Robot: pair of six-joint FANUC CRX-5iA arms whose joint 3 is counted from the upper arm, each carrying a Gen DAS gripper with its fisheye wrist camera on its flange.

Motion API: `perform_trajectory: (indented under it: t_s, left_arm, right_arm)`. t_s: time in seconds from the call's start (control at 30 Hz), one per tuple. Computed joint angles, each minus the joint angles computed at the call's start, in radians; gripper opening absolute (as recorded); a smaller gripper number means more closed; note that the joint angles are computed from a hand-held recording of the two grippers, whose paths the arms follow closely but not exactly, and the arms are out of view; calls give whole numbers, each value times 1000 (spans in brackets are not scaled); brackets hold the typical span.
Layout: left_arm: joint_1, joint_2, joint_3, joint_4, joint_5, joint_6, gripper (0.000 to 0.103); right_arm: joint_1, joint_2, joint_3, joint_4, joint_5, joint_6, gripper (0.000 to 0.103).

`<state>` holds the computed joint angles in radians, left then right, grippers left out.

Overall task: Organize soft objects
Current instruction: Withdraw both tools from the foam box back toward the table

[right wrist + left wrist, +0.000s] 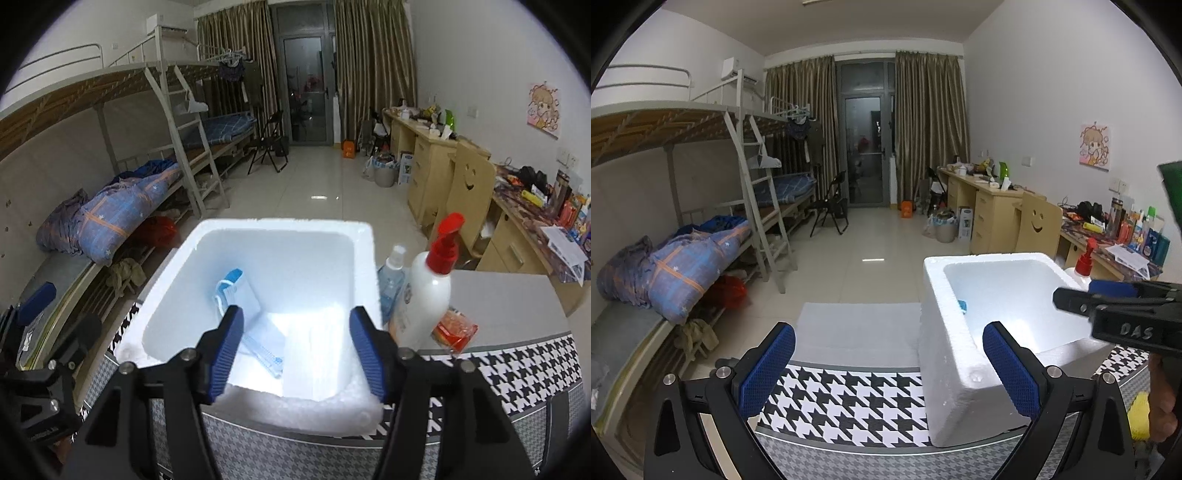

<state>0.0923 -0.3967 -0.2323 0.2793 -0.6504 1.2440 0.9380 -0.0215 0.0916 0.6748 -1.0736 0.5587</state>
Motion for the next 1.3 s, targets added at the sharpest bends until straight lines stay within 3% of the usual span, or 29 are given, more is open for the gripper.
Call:
perform_trajectory:
  t_s: [0.17,0.37,0.63,1.3]
  left_arm:
    - [-5,-6,6,6,-12,0,102]
    - [-9,-32,2,1,-5,13,102]
    - [-20,-74,-1,-15,-10,27,102]
    - [-72,-175,-36,-9,-19,25,102]
  right_arm:
    - [12,-59,-69,83,51,-70,76]
    - [38,-93,-106,143,31,-119,78]
    - [77,-148,-172,231,24,-188,92]
    - [184,-278,-301,355,-58,-314,92]
